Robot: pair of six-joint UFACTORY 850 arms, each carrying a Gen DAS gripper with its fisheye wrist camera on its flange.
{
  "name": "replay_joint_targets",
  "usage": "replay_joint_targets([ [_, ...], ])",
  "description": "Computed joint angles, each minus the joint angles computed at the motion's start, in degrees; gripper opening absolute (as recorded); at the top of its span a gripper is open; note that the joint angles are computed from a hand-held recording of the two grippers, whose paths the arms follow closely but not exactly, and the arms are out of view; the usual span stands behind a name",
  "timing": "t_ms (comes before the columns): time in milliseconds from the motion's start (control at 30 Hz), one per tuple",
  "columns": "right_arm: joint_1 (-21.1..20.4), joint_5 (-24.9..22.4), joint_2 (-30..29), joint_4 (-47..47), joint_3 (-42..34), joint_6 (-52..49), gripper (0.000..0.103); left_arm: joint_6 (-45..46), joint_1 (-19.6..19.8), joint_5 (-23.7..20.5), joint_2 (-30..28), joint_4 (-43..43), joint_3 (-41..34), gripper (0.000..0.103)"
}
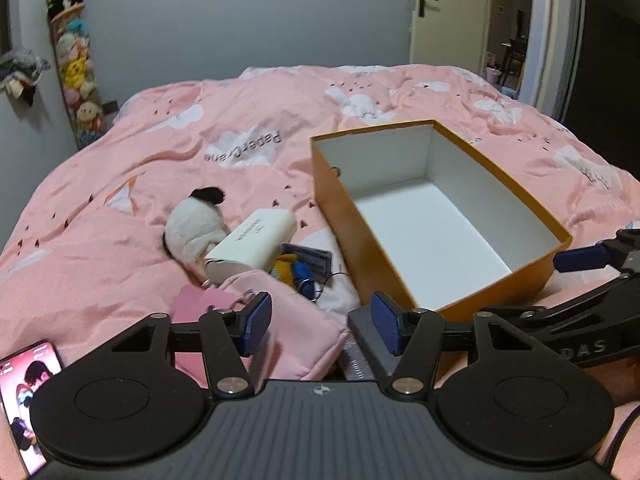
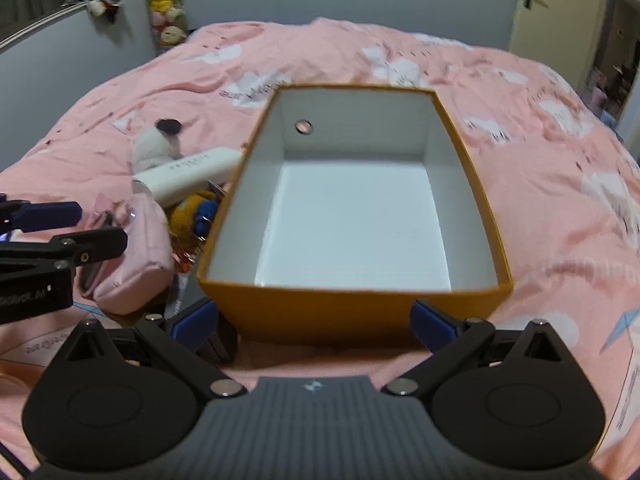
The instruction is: Organize objects
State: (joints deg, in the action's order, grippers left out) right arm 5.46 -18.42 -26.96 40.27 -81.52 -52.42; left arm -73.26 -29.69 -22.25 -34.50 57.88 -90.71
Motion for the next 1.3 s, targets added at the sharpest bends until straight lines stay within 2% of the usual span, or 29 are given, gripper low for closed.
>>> replay_joint_targets([
  [100,0.0,-1.6,0.0,6.2,-0.9,-9.2,0.099,2.0,1.4,1.7,1.2,-3.8,0.7,0.05],
  [133,0.1,-2.6,-0.2,7.8,-1.5,-12.0,0.091,3.3,2.0,2.1,1.5,-6.0,0.8,0.048],
  [200,0.4,-4.8,-1.2,8.9,-3.5,-15.0,0.082,6.2,3.0,2.1,1.6,-10.8,0.4,0.04],
  [267,0.8,-8.1,-3.0,9.1,-6.5,-16.2,0.076,10.9,4.1,0.8,1.0,-17.1,-0.8,0.038],
  [333,1.4,-11.5,-5.1,8.5,-9.9,-16.4,0.066,12.5,5.1,-1.4,0.3,-21.0,-2.2,0.038],
  [433,2.7,-15.5,-8.3,6.9,-14.8,-15.6,0.059,10.2,6.4,-3.9,-0.6,-23.2,-3.8,0.038],
  [500,3.7,-17.6,-10.8,5.0,-18.4,-13.7,0.056,9.6,7.3,-3.8,-0.9,-25.4,-4.1,0.039],
  [633,5.3,-23.2,-15.7,1.7,-25.1,-11.5,0.039,10.2,8.4,-4.6,-3.0,-32.4,-6.7,0.044],
  [767,6.3,-27.2,-20.2,-2.4,-31.3,-8.2,0.039,9.0,8.5,-6.9,-5.9,-34.2,-10.2,0.055],
  [833,6.6,-29.1,-22.1,-3.7,-33.9,-7.4,0.039,6.0,7.9,-10.1,-7.6,-30.9,-12.6,0.058],
  [933,6.8,-30.7,-24.2,-5.5,-36.7,-6.2,0.04,5.5,7.5,-14.8,-10.4,-30.5,-16.5,0.06],
  [1033,6.8,-34.3,-27.4,-6.6,-41.3,-3.7,0.048,7.4,7.5,-16.0,-11.9,-32.6,-18.4,0.063],
  [1100,6.8,-37.1,-29.7,-7.0,-44.7,-2.1,0.049,8.0,7.3,-17.5,-13.0,-32.1,-19.8,0.069],
  [1233,6.7,-41.8,-33.1,-6.6,-49.4,0.7,0.044,9.3,7.2,-18.5,-13.6,-32.0,-20.2,0.071],
  [1300,6.8,-41.8,-32.9,-6.5,-49.2,1.2,0.042,10.1,7.3,-18.1,-13.1,-32.0,-19.5,0.071],
])
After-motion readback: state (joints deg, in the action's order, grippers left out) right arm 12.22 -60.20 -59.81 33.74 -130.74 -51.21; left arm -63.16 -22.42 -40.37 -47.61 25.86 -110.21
